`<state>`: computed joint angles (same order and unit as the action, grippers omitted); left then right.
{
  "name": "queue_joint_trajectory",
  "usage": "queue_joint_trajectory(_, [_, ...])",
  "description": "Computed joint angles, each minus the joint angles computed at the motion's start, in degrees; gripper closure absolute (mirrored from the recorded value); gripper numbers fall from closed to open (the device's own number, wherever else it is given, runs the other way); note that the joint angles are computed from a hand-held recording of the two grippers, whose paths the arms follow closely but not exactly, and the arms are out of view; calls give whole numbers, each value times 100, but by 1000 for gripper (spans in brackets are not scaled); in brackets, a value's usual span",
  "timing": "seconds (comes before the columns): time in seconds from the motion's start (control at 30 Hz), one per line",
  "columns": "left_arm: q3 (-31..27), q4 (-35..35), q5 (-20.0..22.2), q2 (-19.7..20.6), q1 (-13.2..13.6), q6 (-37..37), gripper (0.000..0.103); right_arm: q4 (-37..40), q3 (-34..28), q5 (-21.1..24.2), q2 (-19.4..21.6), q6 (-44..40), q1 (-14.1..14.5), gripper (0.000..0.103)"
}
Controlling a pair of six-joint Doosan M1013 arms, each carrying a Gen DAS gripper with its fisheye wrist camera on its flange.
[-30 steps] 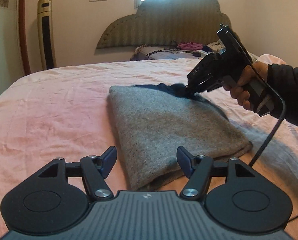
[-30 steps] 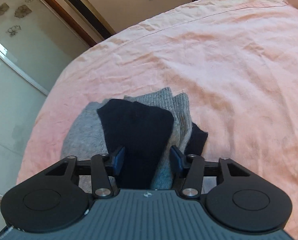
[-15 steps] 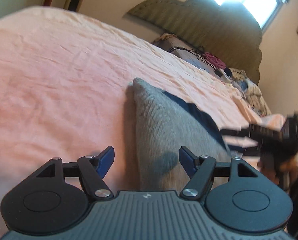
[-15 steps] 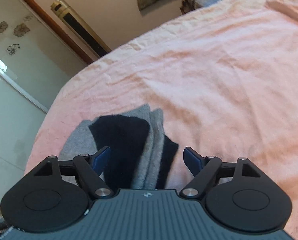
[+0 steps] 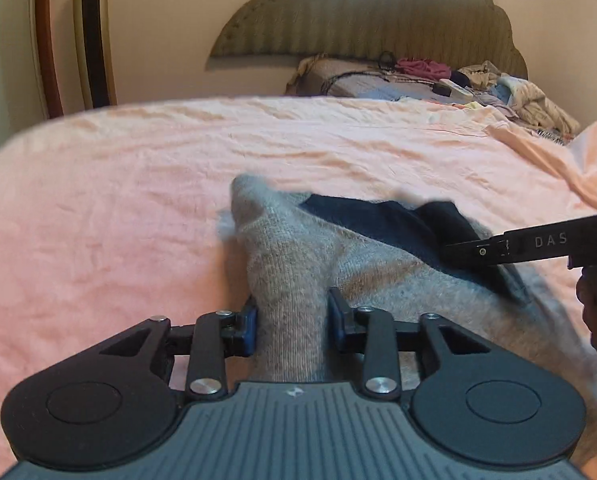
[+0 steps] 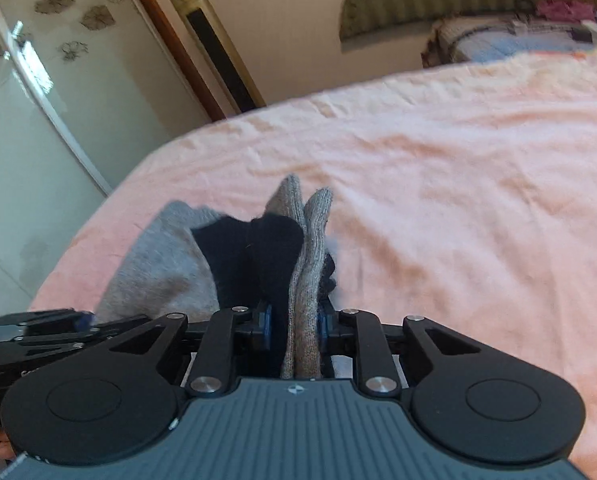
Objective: Fold small clothes
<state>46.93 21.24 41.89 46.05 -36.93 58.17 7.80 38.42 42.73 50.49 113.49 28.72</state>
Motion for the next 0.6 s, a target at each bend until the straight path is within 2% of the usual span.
queue_joint_trajectory(0.03, [72,5,-22,-51,-6,-71,60,-28,96,-12,-20,232,-2,63])
queue_joint_trajectory(0.07, [188,-89,-47,-144,5,-118,48,-131,306,-217,-121,539,13,47])
queue_joint_trajectory(0.1, [356,-209,-101,-265,22,-167,41,-27,442,-275,-210,660,6,38])
queue_joint_trajectory(0.13, [592,-375,-206,-422,51,-267,31,252,631,-385,-327,543,-12,26])
queue_joint_trajectory(0.23, [1276,-1569,-520,-829,200,-114,29,1564,1475,-874,-807,-435,-58,25])
queue_joint_trajectory(0.3, [1612,-2903,-529,-971,342,269,30,2255,1834,-706,-992,-821,-67,26])
queue_joint_trajectory(0.37, [2037,-3449,-1043,-1146,345,582,33,2576,2113,-639,-1102,-986,-33,29])
queue_joint_trajectory(0.4, [2077,-3589,-1074,-1164,338,699,42,2662,2287,-874,-1178,-1133,7,29])
queue_joint_trajectory(0.43, [1987,-3773,-863,-1124,355,777,76,2737,2340,-940,-1196,-1187,28,35])
queue_joint_trajectory(0.47, [1848,-4039,-575,-1053,392,854,86,2630,2297,-863,-1180,-996,42,58])
queue_joint_trajectory(0.5, [1812,-4006,-512,-1041,395,808,88,2503,2149,-626,-1110,-806,39,72])
queue_joint_trajectory(0.53, [1768,-3875,-436,-1044,383,785,89,2511,2004,-383,-1033,-811,30,79])
queue_joint_trajectory(0.6, [1816,-3703,-411,-1154,349,799,91,2219,1887,-201,-1027,-834,63,80])
